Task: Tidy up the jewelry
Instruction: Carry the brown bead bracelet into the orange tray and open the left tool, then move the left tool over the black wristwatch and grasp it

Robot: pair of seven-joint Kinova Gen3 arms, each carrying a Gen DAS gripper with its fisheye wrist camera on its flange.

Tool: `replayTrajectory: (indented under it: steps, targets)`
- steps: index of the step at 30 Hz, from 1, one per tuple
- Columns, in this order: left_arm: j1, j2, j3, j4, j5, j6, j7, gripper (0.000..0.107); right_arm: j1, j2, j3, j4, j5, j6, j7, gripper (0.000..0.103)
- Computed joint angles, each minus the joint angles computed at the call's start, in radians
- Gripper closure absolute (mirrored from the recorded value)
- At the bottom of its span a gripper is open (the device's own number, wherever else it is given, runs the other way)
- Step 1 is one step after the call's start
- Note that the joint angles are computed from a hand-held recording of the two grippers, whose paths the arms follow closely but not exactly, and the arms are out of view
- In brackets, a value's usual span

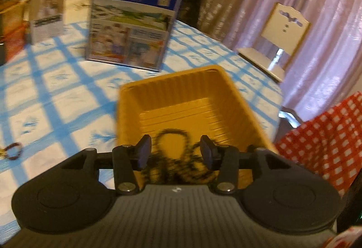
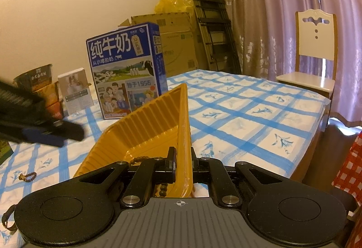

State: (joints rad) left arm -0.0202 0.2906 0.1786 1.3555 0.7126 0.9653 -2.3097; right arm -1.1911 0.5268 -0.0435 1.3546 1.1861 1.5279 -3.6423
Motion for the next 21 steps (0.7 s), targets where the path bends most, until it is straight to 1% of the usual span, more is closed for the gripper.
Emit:
replayTrajectory:
  steps: [4, 14, 18, 21]
  targets:
    - [-0.033, -0.037, -0.029, 0.047, -0.005, -0.018, -0.007, 0.063, 0.001, 0.002, 0.0, -0.006, -0.003, 0.002, 0.008, 0.094]
    - [-0.124, -0.104, -0.094, 0.126, 0.018, -0.017, -0.06, 0.063, -0.003, 0.01, 0.007, -0.024, -0.004, 0.01, 0.039, 0.094]
    - [-0.148, -0.131, -0.113, 0.175, 0.029, -0.015, -0.127, 0.063, -0.005, 0.013, 0.009, -0.031, -0.007, 0.014, 0.052, 0.094]
    - [-0.145, -0.155, -0.126, 0.22, -0.002, -0.034, -0.183, 0.063, -0.006, 0.014, 0.011, -0.031, -0.008, 0.013, 0.051, 0.094]
